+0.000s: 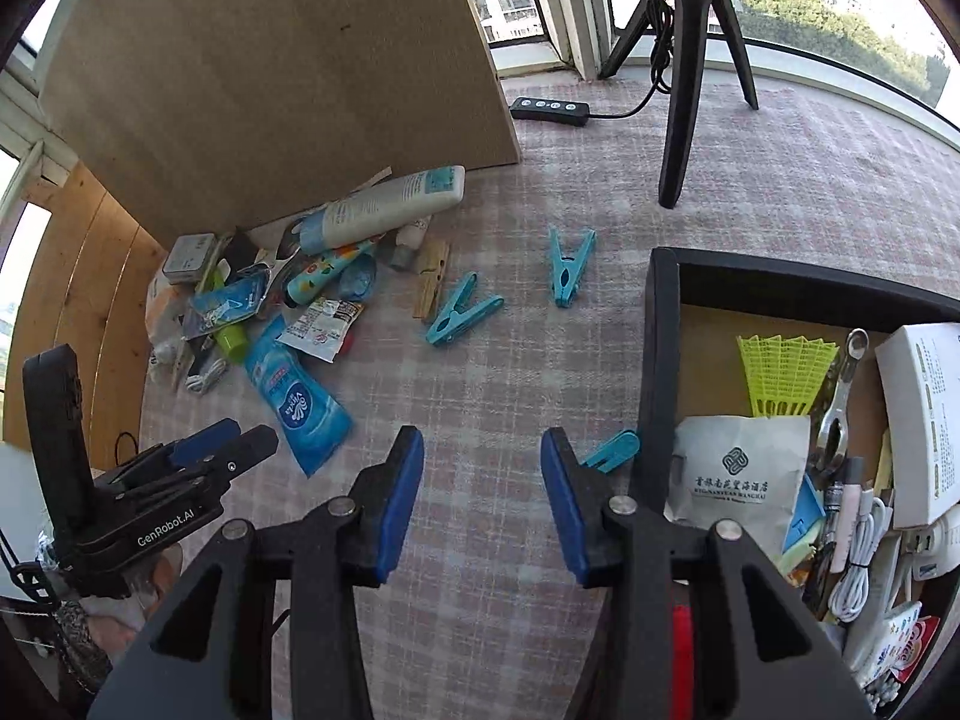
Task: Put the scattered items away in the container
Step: 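Move both tools back to the pile toward the blue pouch and clothespin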
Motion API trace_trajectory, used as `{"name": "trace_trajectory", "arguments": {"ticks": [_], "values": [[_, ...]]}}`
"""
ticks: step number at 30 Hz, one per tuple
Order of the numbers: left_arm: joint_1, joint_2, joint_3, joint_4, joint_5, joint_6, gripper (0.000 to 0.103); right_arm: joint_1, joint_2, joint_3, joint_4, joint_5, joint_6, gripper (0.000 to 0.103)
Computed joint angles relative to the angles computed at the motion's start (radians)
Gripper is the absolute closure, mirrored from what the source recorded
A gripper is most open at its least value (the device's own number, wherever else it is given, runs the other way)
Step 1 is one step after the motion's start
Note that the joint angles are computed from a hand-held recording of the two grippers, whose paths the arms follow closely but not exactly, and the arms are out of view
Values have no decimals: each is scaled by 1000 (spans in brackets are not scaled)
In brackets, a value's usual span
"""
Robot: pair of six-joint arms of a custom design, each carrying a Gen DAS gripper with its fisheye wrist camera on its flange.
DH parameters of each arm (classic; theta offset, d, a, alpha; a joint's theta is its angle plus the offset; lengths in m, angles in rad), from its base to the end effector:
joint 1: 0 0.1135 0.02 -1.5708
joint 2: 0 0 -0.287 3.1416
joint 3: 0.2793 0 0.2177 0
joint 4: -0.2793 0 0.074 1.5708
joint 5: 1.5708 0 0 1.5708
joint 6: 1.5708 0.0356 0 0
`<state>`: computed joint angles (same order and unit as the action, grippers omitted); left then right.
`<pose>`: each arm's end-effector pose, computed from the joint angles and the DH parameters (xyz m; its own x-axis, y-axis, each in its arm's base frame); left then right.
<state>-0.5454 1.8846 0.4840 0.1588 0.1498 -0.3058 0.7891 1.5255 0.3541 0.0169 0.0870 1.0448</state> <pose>0.2011 -0.1283 0.0871 -0.9384 0.2212 -0.2656 0.2849 0.9301 -0.2320 0.1346 0.1312 0.1306 -0.9135 0.3026 -0.2718 0.2147 0.9262 0.3098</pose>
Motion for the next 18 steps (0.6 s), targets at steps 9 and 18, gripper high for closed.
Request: {"name": "trace_trajectory", "arguments": {"ticks": [9,18], "values": [[53,142,71,24,20,-39,45,-147,392,253,66,-114,-57,60],[22,240,149,14,-10,-98,42,-177,512,375,-5,-94,-60,60]]}}
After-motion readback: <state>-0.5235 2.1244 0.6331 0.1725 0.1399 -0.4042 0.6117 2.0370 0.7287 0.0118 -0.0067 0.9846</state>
